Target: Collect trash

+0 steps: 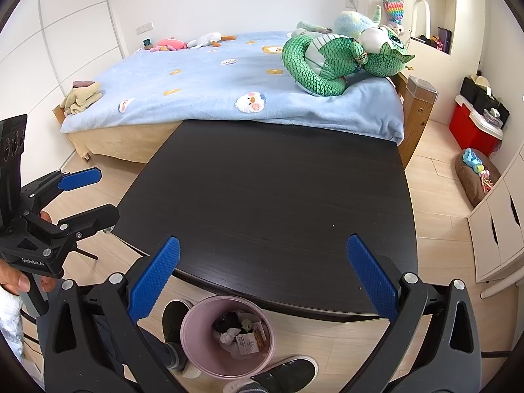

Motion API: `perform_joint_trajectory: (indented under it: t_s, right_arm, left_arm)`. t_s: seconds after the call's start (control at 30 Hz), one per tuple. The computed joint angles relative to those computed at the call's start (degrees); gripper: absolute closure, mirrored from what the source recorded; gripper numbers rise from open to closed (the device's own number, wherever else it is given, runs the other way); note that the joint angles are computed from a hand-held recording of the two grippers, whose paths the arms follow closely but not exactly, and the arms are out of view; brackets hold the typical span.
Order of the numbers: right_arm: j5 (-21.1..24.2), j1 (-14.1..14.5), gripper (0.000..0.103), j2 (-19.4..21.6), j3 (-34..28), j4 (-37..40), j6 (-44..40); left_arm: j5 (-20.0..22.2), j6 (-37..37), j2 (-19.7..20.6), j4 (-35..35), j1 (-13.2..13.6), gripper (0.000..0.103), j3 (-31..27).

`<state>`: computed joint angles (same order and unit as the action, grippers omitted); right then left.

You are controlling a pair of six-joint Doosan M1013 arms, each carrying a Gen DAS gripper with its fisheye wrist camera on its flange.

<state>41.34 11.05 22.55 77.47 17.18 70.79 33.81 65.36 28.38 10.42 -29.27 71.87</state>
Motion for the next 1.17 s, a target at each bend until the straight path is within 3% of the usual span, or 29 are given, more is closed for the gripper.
perform_joint_trajectory:
  t_s: [0.97,1.17]
  right_arm:
    - [-0.04,-0.05,0.003,-0.23,-0.02,0.1,-0.35]
    - [0.04,-0.02,0.003,-0.18,-0.17,0.05,-0.25]
  left_arm:
    - [0.64,0.67,0.37,-0.3,-0.05,0.006,-0.47]
    - [1.15,-1.06,0.36,2.6,-0.45,0.006,-0.44]
